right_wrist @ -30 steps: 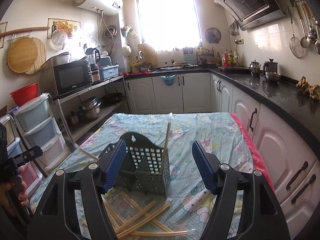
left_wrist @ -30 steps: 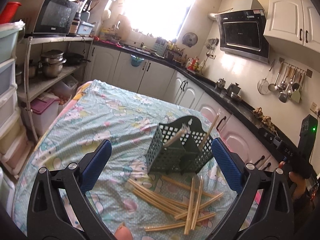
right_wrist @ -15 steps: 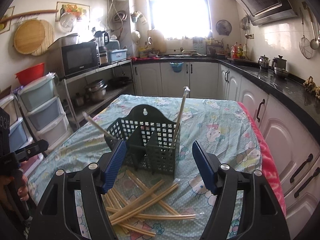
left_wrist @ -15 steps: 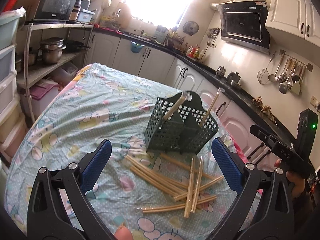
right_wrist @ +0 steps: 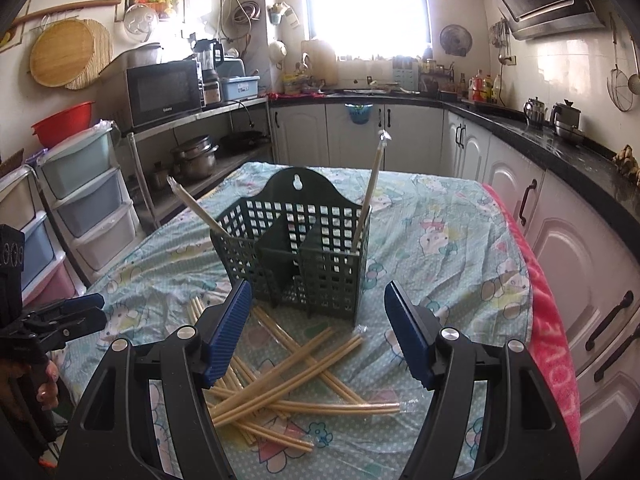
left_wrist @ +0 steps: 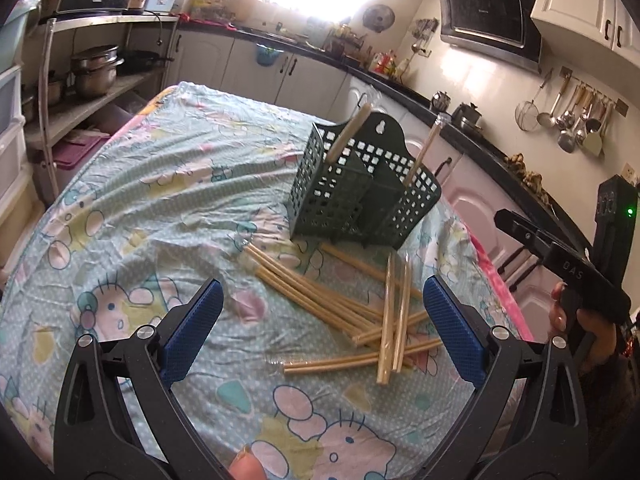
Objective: Organize utensils
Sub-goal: 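Move both open tools back down to the remaining loose chopsticks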
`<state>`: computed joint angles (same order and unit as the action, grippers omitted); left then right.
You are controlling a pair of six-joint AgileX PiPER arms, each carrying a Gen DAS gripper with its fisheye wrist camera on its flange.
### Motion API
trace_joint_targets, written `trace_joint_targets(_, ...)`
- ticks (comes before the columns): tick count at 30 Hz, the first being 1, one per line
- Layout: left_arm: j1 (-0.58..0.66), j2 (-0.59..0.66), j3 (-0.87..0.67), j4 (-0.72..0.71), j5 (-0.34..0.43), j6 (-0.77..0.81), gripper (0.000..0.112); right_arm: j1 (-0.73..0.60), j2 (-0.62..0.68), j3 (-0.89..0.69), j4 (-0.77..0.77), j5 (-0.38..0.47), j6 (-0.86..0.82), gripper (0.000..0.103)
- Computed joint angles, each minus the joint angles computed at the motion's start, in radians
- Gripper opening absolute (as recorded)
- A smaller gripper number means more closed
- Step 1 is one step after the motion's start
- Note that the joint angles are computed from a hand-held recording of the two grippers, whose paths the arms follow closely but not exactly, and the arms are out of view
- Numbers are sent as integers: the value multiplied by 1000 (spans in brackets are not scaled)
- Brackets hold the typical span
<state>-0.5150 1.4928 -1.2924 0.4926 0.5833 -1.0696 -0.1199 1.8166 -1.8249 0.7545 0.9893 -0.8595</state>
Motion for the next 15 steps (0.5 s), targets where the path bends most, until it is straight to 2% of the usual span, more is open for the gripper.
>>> trace_joint_targets(6,0,10,21,-92,-2,78,92,-1,9,7,-6,-1,-3,67)
trace_joint_targets(11,10,22,54,-235,-9,172,76,-1,19,9,-15,-12,-4,67)
trace_joint_targets(13,24,25,71,-307,-23,223,67,1,22,12,-25,-21,-5,67)
trace_joint_targets(15,52,37,84,-412,-31,291,62,6,28,15,-37,-32,-2,67)
